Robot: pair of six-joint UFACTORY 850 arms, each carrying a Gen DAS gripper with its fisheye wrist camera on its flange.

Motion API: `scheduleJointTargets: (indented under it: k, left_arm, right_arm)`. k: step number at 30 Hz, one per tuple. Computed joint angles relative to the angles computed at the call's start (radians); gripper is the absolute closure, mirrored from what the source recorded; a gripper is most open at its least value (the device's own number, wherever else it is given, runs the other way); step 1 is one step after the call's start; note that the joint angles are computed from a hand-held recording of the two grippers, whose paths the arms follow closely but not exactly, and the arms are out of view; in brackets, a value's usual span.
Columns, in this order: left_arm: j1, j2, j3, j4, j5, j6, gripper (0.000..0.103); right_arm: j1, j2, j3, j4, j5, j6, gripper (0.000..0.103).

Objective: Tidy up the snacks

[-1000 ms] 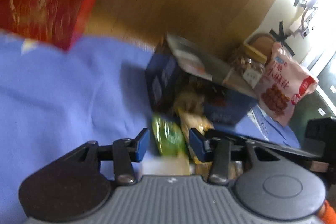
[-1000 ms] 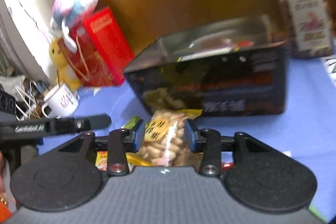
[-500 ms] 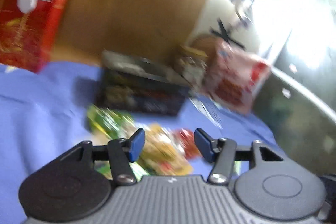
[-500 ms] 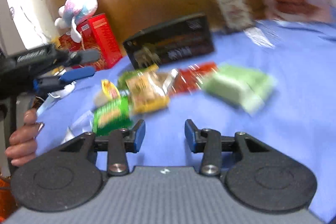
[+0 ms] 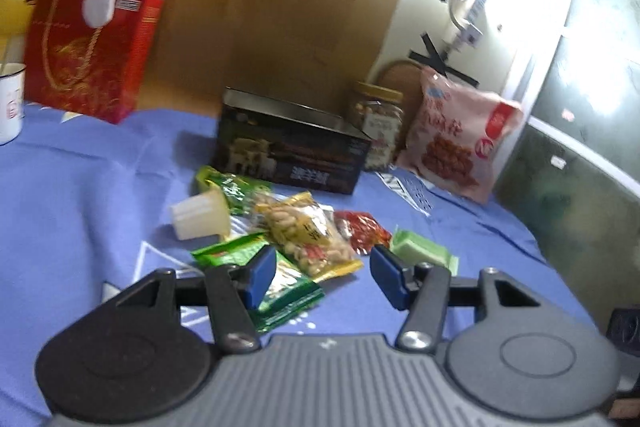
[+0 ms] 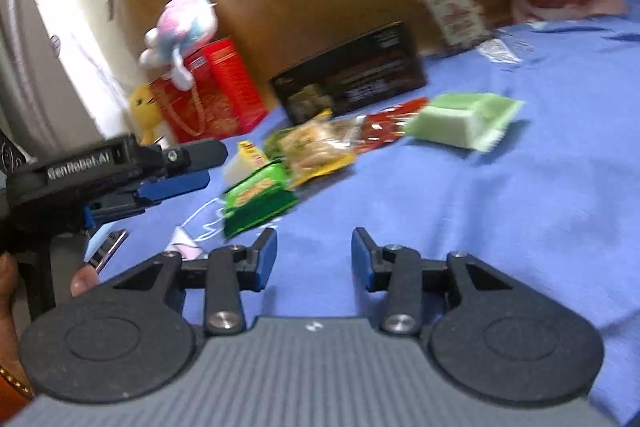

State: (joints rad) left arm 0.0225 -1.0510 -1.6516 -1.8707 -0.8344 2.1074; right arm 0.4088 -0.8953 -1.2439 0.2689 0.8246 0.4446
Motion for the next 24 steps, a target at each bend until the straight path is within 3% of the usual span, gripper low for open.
scheduleJointTargets:
  k: [10, 24]
  left_arm:
    - [-0.016, 0.004, 0.007, 0.087, -0.026, -0.026, 0.05]
    - [-0.054, -0.014, -0.022, 0.18, -0.021, -0.084, 0.05]
  right_arm:
    - [0.022, 0.032, 0.077, 0.177, 0.085, -0.059, 0.058]
    - [0.035, 0.051, 0.124, 0.293, 0.102, -0.089, 0.059]
